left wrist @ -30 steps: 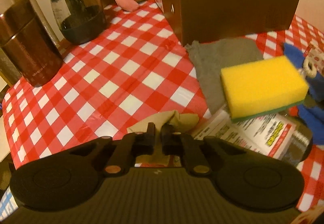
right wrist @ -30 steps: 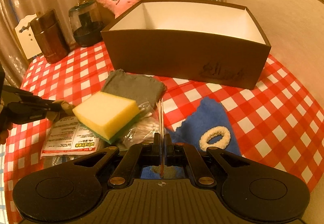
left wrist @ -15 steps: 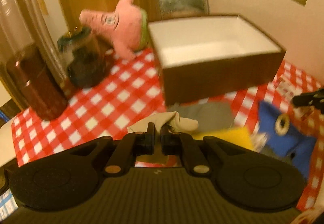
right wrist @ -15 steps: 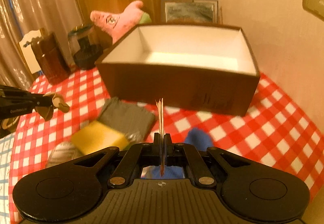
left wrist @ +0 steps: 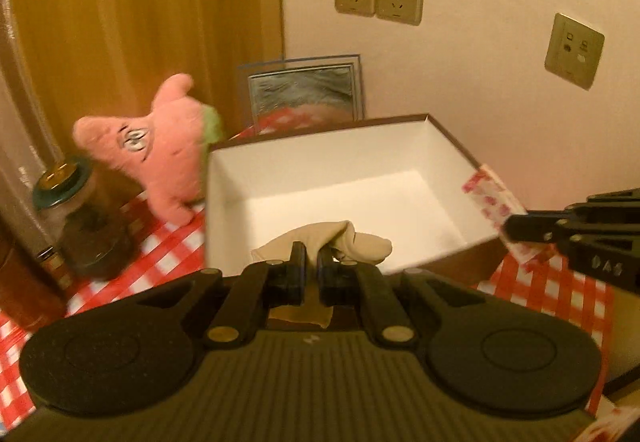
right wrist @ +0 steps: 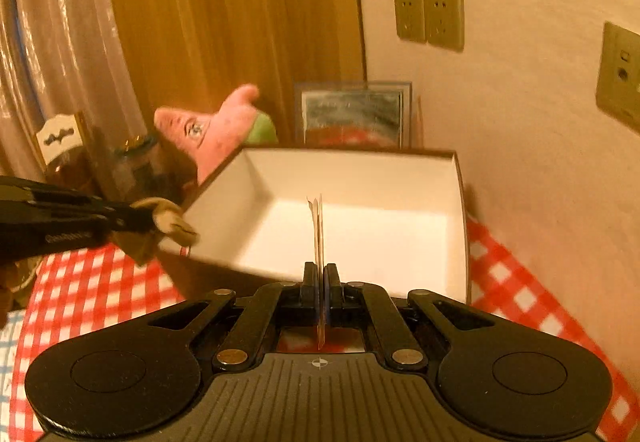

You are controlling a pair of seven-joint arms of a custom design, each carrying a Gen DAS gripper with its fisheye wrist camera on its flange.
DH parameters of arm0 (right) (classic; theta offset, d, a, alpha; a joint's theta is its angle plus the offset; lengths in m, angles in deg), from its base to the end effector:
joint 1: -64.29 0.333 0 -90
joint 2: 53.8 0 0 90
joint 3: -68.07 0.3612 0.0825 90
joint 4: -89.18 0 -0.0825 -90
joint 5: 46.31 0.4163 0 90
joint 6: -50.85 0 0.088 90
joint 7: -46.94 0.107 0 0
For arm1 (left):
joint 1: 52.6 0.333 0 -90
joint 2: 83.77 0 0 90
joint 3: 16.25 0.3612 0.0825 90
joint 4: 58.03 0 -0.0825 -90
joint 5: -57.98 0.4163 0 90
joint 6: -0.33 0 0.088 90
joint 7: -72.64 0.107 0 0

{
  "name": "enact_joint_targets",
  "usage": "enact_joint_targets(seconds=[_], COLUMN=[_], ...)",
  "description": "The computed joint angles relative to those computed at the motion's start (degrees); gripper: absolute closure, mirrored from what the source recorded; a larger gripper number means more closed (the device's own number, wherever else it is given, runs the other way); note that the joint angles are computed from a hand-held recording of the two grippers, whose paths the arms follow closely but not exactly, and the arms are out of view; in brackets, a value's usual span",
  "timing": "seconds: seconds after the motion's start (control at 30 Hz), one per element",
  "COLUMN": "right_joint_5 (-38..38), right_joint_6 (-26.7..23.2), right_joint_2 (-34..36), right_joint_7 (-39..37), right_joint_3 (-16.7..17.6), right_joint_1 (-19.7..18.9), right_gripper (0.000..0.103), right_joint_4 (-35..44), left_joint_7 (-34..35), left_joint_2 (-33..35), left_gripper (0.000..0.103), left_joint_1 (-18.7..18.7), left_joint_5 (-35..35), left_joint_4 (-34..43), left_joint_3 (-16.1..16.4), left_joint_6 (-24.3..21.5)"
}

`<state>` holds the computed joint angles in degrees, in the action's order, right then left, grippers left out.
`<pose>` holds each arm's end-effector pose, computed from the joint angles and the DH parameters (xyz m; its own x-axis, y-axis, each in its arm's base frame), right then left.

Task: Organize soft objects
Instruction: 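Carry the stocking and the sachet with both grippers over the brown box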

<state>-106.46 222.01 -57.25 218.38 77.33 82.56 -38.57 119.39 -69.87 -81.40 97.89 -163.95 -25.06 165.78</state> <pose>0.4761 0.3187 0.4928 0.1366 -0.9702 -0.2003 -0.6476 0.0655 -0.7592 0.5375 -0.4493 0.5078 -0.4627 -0.8864 -0.0130 -0.5735 0.3104 -0.7581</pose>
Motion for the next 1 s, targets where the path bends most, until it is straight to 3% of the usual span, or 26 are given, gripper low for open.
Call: enact_joint_targets(seconds=[0.13,0.5,0.6,0.67,1.0], right_joint_5=[-2.61,10.40,14.82,17.16,31.03], right_joint_6=[1.92,5.20,6.18,6.64,7.43], right_joint_2=[3.30,9.43,10.22,10.69,12.46], right_joint_7=[1.04,-10.64,-14.40,-16.42,-29.44], right_joint_3=[-1.66,-7.90,-8.84,-9.58,-10.11], right_joint_1=[-0.58,2.47,3.03,3.59,4.67], right_gripper=[0.101,0.101,0.101,0.101,0.101], right_joint_4=[3.17,5.62,5.42,5.39,5.44], left_joint_7=[3.63,10.84,11.65,12.46,13.56], left_joint_2=[5.20,15.99,17.61,18.46,19.11], left_gripper=[0.096,0.094,0.087,0.075,0.075], left_joint_1=[-0.26,-3.37,-4.21,-4.51,-4.69], left_joint_5=[-3.84,-12.25,-13.14,-13.63,-14.49], left_joint_4=[6.65,20.83,23.05,24.32,24.89], left_joint_3=[-0.79,0.11,0.92,1.16,2.10], left_joint_6=[-1.68,-8.85,-9.54,-10.26,-12.18])
